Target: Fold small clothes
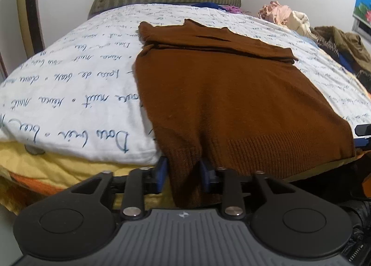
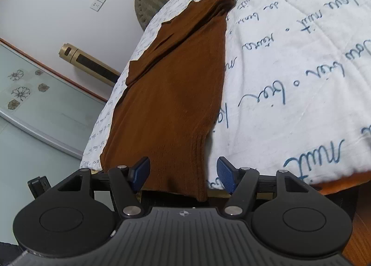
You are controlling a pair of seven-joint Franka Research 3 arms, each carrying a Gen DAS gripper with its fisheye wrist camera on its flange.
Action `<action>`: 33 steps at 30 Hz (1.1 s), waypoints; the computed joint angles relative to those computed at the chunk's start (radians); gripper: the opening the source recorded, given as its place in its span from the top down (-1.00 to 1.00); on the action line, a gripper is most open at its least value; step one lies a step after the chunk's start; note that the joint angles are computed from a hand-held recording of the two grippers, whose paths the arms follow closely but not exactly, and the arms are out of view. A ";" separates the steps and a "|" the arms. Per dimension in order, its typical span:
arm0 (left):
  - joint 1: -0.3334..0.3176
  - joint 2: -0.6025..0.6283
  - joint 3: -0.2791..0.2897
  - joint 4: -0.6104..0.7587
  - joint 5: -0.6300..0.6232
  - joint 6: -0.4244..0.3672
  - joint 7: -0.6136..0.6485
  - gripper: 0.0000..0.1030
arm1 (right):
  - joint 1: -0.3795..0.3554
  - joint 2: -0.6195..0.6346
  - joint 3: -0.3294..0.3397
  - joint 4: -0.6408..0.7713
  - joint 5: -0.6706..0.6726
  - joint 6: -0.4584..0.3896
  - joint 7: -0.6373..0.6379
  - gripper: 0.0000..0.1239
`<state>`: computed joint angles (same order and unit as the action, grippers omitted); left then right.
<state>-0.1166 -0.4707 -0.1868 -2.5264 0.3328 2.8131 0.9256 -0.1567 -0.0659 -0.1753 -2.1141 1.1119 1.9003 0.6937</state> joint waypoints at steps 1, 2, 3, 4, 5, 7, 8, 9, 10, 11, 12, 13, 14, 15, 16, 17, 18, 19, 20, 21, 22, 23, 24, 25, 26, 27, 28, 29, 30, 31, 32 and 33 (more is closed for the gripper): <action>0.020 0.010 -0.024 0.013 0.022 -0.011 -0.018 0.21 | 0.003 0.000 0.003 -0.001 0.000 0.001 -0.003 -0.04; 0.042 0.019 -0.050 0.027 0.051 -0.026 -0.044 0.17 | 0.004 0.000 0.005 -0.002 0.000 0.004 -0.007 -0.05; 0.055 0.029 -0.066 0.041 0.076 -0.037 -0.063 0.16 | 0.006 0.002 0.005 0.000 0.003 0.002 -0.013 -0.07; 0.061 0.038 -0.075 0.052 0.095 -0.046 -0.079 0.15 | 0.009 0.002 0.008 0.000 0.008 0.004 -0.015 -0.07; 0.065 0.045 -0.080 0.062 0.112 -0.053 -0.094 0.14 | 0.011 0.004 0.009 0.001 0.011 0.004 -0.018 -0.09; 0.064 0.057 -0.082 0.077 0.137 -0.068 -0.114 0.14 | 0.014 0.005 0.011 0.000 0.018 0.004 -0.030 -0.10; 0.062 0.061 -0.080 0.083 0.149 -0.074 -0.120 0.14 | 0.015 0.005 0.011 -0.002 0.021 0.005 -0.037 -0.10; 0.058 0.063 -0.079 0.088 0.157 -0.081 -0.124 0.14 | 0.015 0.005 0.011 -0.003 0.024 0.004 -0.044 -0.10; 0.055 0.065 -0.077 0.091 0.167 -0.087 -0.127 0.14 | 0.015 0.005 0.010 -0.004 0.026 0.003 -0.051 -0.10; 0.052 0.066 -0.075 0.093 0.175 -0.090 -0.130 0.14 | 0.015 0.005 0.009 -0.005 0.030 0.002 -0.055 -0.10; 0.049 0.067 -0.073 0.094 0.181 -0.091 -0.134 0.14 | 0.015 0.003 0.010 -0.009 0.035 0.003 -0.056 -0.10; 0.046 0.067 -0.070 0.094 0.186 -0.092 -0.135 0.15 | 0.016 0.000 0.011 -0.014 0.037 0.005 -0.060 -0.10; 0.044 0.068 -0.069 0.095 0.191 -0.093 -0.137 0.15 | 0.017 -0.004 0.011 -0.017 0.036 0.010 -0.065 -0.10; 0.043 0.069 -0.067 0.096 0.193 -0.093 -0.142 0.15 | 0.019 -0.009 0.013 -0.022 0.035 0.018 -0.070 -0.09; 0.041 0.069 -0.064 0.096 0.193 -0.092 -0.146 0.15 | 0.023 -0.015 0.015 -0.028 0.032 0.030 -0.078 -0.09; 0.039 0.070 -0.062 0.096 0.193 -0.092 -0.147 0.16 | 0.027 -0.022 0.018 -0.032 0.025 0.044 -0.089 -0.05; 0.035 0.071 -0.058 0.095 0.191 -0.087 -0.147 0.18 | 0.033 -0.032 0.023 -0.039 0.014 0.066 -0.097 0.09; 0.032 0.070 -0.052 0.093 0.186 -0.081 -0.146 0.26 | 0.039 -0.042 0.027 -0.046 0.002 0.093 -0.094 0.19; 0.025 0.070 -0.045 0.090 0.177 -0.072 -0.140 0.36 | 0.044 -0.045 0.028 -0.047 -0.012 0.110 -0.086 0.43; 0.018 0.069 -0.036 0.086 0.165 -0.061 -0.131 0.40 | 0.047 -0.042 0.026 -0.043 -0.022 0.111 -0.072 0.66; 0.016 0.068 -0.035 0.084 0.159 -0.057 -0.128 0.45 | 0.049 -0.035 0.023 -0.038 -0.027 0.105 -0.055 0.71; 0.018 0.068 -0.037 0.084 0.157 -0.058 -0.127 0.47 | 0.050 -0.031 0.020 -0.039 -0.024 0.102 -0.048 0.71; 0.020 0.068 -0.039 0.085 0.159 -0.058 -0.125 0.47 | 0.051 -0.031 0.019 -0.042 -0.021 0.105 -0.051 0.72; 0.022 0.068 -0.042 0.086 0.161 -0.060 -0.126 0.48 | 0.052 -0.033 0.019 -0.046 -0.020 0.108 -0.057 0.72; 0.023 0.069 -0.044 0.087 0.161 -0.062 -0.127 0.50 | 0.053 -0.036 0.019 -0.050 -0.018 0.112 -0.061 0.72; 0.023 0.068 -0.043 0.086 0.160 -0.061 -0.125 0.53 | 0.054 -0.041 0.019 -0.053 -0.018 0.112 -0.065 0.72; 0.021 0.066 -0.040 0.084 0.156 -0.055 -0.125 0.60 | 0.055 -0.043 0.018 -0.054 -0.019 0.110 -0.069 0.72; 0.017 0.063 -0.034 0.078 0.147 -0.045 -0.121 0.65 | 0.056 -0.047 0.017 -0.056 -0.021 0.109 -0.072 0.72; 0.013 0.060 -0.026 0.071 0.136 -0.032 -0.115 0.66 | 0.057 -0.051 0.017 -0.057 -0.023 0.107 -0.075 0.73; 0.011 0.056 -0.020 0.064 0.125 -0.021 -0.113 0.67 | 0.058 -0.053 0.015 -0.056 -0.024 0.104 -0.077 0.73; 0.007 0.052 -0.011 0.056 0.111 -0.010 -0.106 0.67 | 0.059 -0.055 0.014 -0.055 -0.023 0.101 -0.075 0.73; 0.002 0.047 -0.003 0.046 0.095 0.004 -0.101 0.67 | 0.059 -0.058 0.013 -0.055 -0.022 0.097 -0.073 0.73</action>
<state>-0.1142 -0.4238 -0.1897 -2.4800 0.4279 2.8175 0.8246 -0.0974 -0.1235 -0.1623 -2.1696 1.0902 1.9974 0.6203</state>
